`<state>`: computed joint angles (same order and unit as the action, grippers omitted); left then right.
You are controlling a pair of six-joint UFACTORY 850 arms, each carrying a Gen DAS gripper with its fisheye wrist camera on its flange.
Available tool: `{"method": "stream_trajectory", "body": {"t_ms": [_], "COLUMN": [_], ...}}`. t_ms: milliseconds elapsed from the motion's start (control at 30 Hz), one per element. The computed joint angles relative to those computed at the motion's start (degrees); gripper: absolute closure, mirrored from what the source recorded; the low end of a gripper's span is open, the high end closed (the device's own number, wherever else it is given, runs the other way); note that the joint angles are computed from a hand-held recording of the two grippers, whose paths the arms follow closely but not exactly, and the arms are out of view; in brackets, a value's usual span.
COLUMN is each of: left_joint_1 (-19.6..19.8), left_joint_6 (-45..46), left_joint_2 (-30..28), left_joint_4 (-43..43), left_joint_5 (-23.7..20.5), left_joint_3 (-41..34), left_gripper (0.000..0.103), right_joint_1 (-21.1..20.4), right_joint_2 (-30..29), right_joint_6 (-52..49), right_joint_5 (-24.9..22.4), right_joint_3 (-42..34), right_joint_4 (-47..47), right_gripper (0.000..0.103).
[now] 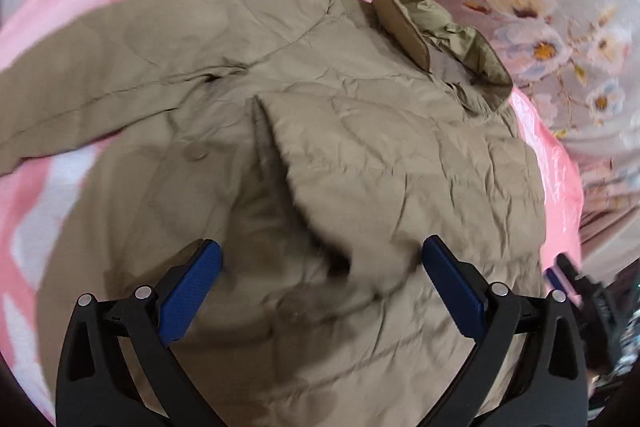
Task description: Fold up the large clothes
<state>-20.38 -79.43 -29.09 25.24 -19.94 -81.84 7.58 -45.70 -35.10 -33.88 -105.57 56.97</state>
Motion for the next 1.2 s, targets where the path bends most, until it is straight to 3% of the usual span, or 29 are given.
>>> {"method": "stream_trajectory", "body": {"t_ms": [67,133,167,200,233,333,433,533,600,800,967,1033,1100,1200], "left_joint_1": [1.0,1.3,1.3,1.2,1.2,0.4,-1.8,-1.4,-1.0,-3.0,-3.6,-3.8,-3.9,-4.3], "left_joint_6": [3.4,5.9,4.8,2.7,1.2,-6.7,-13.7,-6.1,-0.8,-5.6,-10.0,-11.4,-12.8,-13.4], "left_joint_2": [-1.2,-2.7,-3.1,-3.9,-4.0,-3.5,-3.7,-7.6,-10.7,-13.5,-13.6,-13.6,-13.4,-13.7], "left_joint_4": [-3.8,-5.3,-3.5,0.8,3.5,16.1,30.1,24.6,19.4,27.3,31.1,32.1,32.9,33.4], "left_joint_5": [2.0,0.3,-0.8,-2.7,-2.7,-4.8,-13.8,-16.3,-17.3,-22.0,-22.1,-22.5,-23.1,-24.8], "left_joint_3": [-1.7,-4.6,-5.6,-7.7,-8.3,-9.7,-11.2,-14.1,-15.8,-16.5,-15.5,-15.4,-15.0,-15.3], "left_gripper": [0.015,0.057,0.067,0.091,0.094,0.097,0.097,0.097,0.096,0.095,0.094,0.090,0.086,0.079], "right_joint_1": [-1.0,-1.6,-1.5,-1.5,-1.3,0.1,2.6,4.4,4.7,6.0,5.5,5.8,7.0,9.4], "right_joint_2": [-3.9,-8.5,-9.6,-11.8,-12.7,-7.6,-2.7,-6.4,-10.0,-11.1,-7.1,-0.7,4.2,5.5], "right_joint_6": [3.1,6.5,8.5,10.5,10.7,-2.1,-10.2,2.0,12.6,19.0,19.5,22.7,16.7,6.1], "right_joint_5": [-3.1,-6.0,-6.3,-7.0,-7.3,-0.6,6.5,8.3,4.5,5.2,6.9,11.8,17.0,16.7], "right_joint_3": [-4.9,-10.9,-12.8,-16.3,-18.0,-12.6,-7.6,-11.1,-14.8,-16.1,-10.3,-1.6,4.1,4.1], "right_joint_4": [1.2,2.0,1.1,0.6,1.1,8.0,7.5,-9.1,-19.4,-28.4,-28.4,-31.3,-27.5,-20.7], "right_gripper": [0.050,0.071,0.077,0.094,0.098,0.099,0.099,0.099,0.099,0.099,0.091,0.082,0.082,0.082]}}
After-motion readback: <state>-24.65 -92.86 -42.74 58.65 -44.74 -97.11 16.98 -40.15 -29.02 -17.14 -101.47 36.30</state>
